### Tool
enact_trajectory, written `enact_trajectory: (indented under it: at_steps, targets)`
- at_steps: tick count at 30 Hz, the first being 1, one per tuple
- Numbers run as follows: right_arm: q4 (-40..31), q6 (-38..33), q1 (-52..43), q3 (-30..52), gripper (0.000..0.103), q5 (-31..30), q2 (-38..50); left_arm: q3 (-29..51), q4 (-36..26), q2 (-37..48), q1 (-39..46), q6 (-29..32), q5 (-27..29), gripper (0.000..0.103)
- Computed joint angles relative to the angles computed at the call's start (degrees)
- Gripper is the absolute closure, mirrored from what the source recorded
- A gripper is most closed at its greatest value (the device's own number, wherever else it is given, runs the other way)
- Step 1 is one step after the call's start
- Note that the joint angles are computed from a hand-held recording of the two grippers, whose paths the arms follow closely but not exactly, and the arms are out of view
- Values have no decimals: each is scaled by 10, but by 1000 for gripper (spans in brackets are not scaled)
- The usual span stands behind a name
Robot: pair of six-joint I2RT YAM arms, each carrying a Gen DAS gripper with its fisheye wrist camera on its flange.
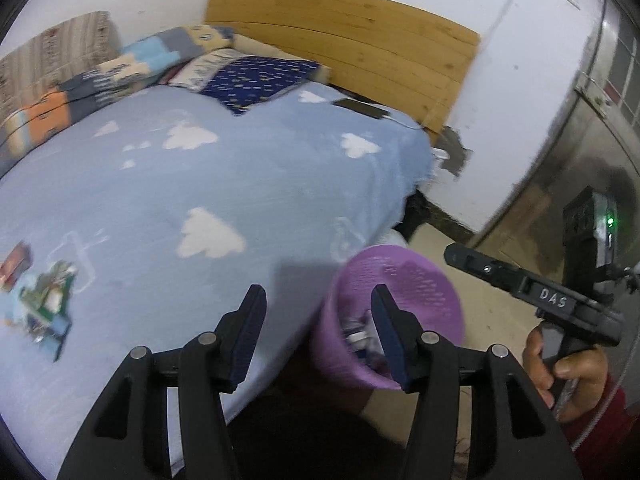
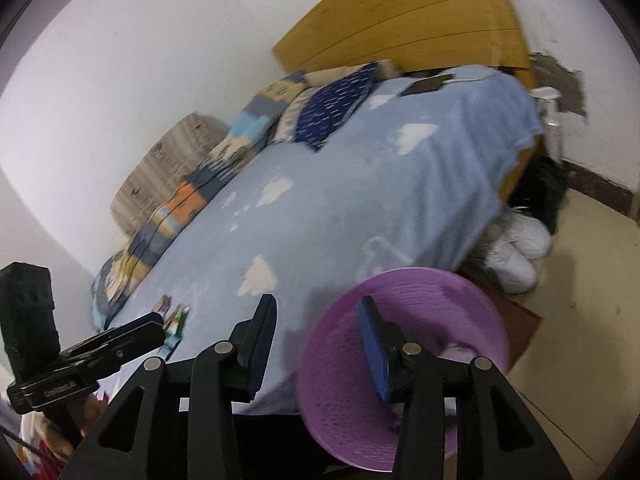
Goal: Collect trash
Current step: 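Move both open tools back over the remaining trash on the bed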
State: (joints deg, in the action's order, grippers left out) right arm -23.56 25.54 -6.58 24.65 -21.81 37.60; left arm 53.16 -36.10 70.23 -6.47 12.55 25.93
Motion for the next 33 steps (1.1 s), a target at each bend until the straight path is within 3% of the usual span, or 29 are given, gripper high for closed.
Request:
enact_trajectory:
  at_steps: [11,17,27,33]
  targets:
    - [137,66,312,106,59,161,213,34,-62,49,282,136,87,48]
    - [168,67,400,180,59,188,328,99,-79,143,423,184,117,48]
    - [153,57,479,358,59,170,530,238,-22,307,548,116,84,48]
    - [93,73,504,556,59,111,728,287,-34,352,576,92,85,48]
